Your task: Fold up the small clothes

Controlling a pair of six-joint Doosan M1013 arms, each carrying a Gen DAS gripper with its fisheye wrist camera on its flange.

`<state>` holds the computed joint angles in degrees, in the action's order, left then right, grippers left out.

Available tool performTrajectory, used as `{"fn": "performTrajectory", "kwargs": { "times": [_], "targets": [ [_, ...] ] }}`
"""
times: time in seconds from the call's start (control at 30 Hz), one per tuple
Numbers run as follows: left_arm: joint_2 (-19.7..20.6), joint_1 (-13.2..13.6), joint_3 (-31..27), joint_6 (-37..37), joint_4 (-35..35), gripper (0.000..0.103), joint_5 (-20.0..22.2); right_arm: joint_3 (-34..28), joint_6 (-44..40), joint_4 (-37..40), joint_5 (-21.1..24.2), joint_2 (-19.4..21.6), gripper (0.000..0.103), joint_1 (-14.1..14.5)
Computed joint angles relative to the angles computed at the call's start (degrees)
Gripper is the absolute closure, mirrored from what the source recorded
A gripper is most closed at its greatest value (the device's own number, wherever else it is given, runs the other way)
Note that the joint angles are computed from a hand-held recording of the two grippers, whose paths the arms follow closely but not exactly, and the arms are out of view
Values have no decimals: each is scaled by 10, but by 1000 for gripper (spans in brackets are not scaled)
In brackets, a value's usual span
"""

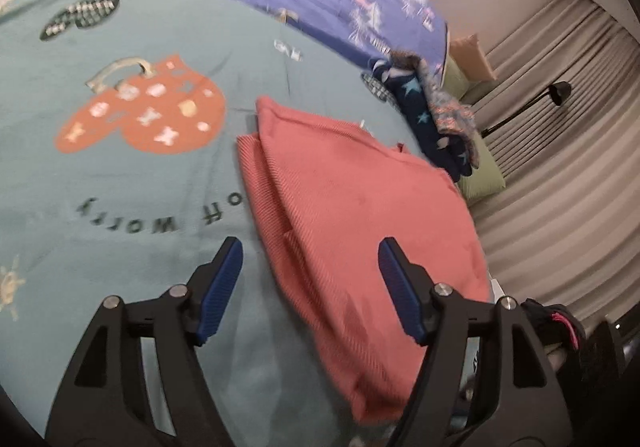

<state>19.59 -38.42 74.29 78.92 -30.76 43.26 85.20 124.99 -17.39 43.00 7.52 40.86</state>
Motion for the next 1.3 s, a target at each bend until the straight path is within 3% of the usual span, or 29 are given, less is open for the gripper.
{"fn": "performTrajectory", "kwargs": {
  "times": [0.1, 0.4, 0.47, 0.53, 0.57, 0.8, 1.3],
  "targets": [
    [20, 1, -25, -5, -4, 32, 30, 0, 5, -2, -1, -1, 95, 0],
    [41, 11, -53, -24, -41, 35, 50, 16, 34, 13, -40, -19, 95, -10],
    [46, 11, -61, -26, -44, 45, 56, 18, 39, 16, -46, -23, 95, -12],
    [51, 10, -70, -36, -32, 85, 66, 19, 35, 25, -50, -26, 96, -15],
    [53, 10, -71, -40, -26, 87, 67, 19, 33, 30, -51, -27, 96, -16],
    [48, 10, -68, -60, -19, 89, 54, 23, 16, 56, -62, -29, 96, -24],
    [61, -14, -138, -91, 73, 90, 87, 61, 73, 48, -123, -64, 98, -39]
  ]
}}
